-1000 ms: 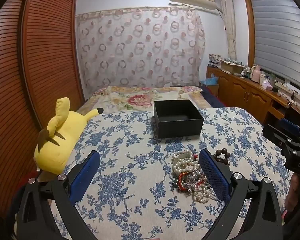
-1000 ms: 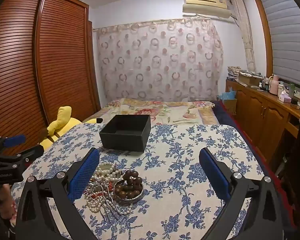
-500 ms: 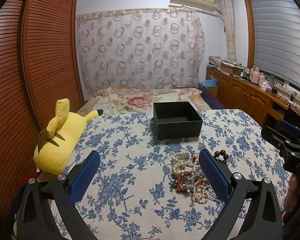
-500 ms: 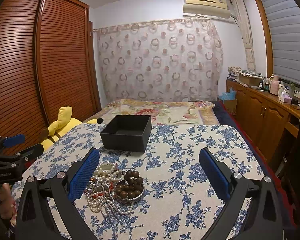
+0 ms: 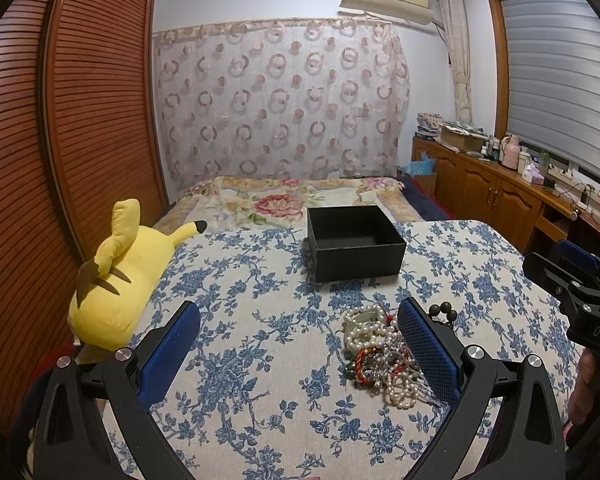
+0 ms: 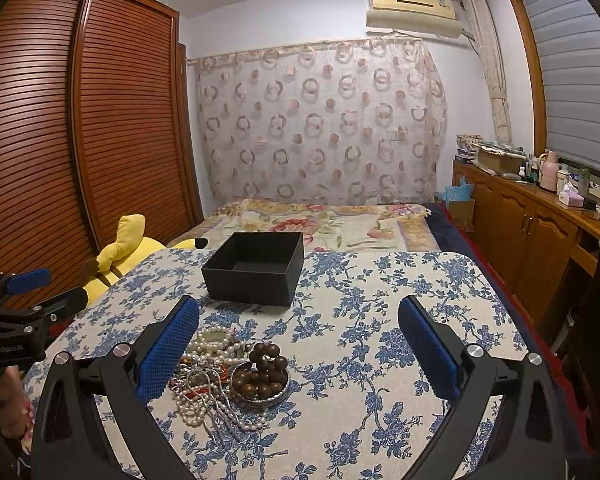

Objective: Organize jewelry

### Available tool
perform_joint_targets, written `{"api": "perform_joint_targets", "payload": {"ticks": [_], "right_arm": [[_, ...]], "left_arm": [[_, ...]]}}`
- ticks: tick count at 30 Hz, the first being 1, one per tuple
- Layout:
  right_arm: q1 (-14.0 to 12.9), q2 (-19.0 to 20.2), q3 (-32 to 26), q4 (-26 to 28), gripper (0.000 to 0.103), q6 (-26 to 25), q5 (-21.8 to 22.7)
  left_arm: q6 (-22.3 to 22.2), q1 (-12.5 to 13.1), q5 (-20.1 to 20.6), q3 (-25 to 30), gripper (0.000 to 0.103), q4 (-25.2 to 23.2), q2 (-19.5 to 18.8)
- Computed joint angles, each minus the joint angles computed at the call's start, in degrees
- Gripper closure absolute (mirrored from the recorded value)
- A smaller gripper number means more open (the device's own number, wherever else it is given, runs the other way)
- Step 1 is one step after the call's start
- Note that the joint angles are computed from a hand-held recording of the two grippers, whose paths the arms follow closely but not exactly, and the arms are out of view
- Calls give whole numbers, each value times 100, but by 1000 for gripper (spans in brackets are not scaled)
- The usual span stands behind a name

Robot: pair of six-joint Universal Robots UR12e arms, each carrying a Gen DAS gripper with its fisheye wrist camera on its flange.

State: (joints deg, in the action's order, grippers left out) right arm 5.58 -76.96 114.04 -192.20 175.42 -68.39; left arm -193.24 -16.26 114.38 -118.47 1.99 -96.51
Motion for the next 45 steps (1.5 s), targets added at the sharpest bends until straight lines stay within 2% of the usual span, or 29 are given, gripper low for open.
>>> {"api": "perform_joint_targets", "payload": {"ticks": [33, 45], "right_arm": [[-10, 8, 10, -29, 3, 7, 17], [78, -64, -22, 212, 3, -12, -17]], "left_arm": [[-1, -6, 3, 24, 8, -25, 15], [-70, 31, -115, -24, 8, -119, -9]]}}
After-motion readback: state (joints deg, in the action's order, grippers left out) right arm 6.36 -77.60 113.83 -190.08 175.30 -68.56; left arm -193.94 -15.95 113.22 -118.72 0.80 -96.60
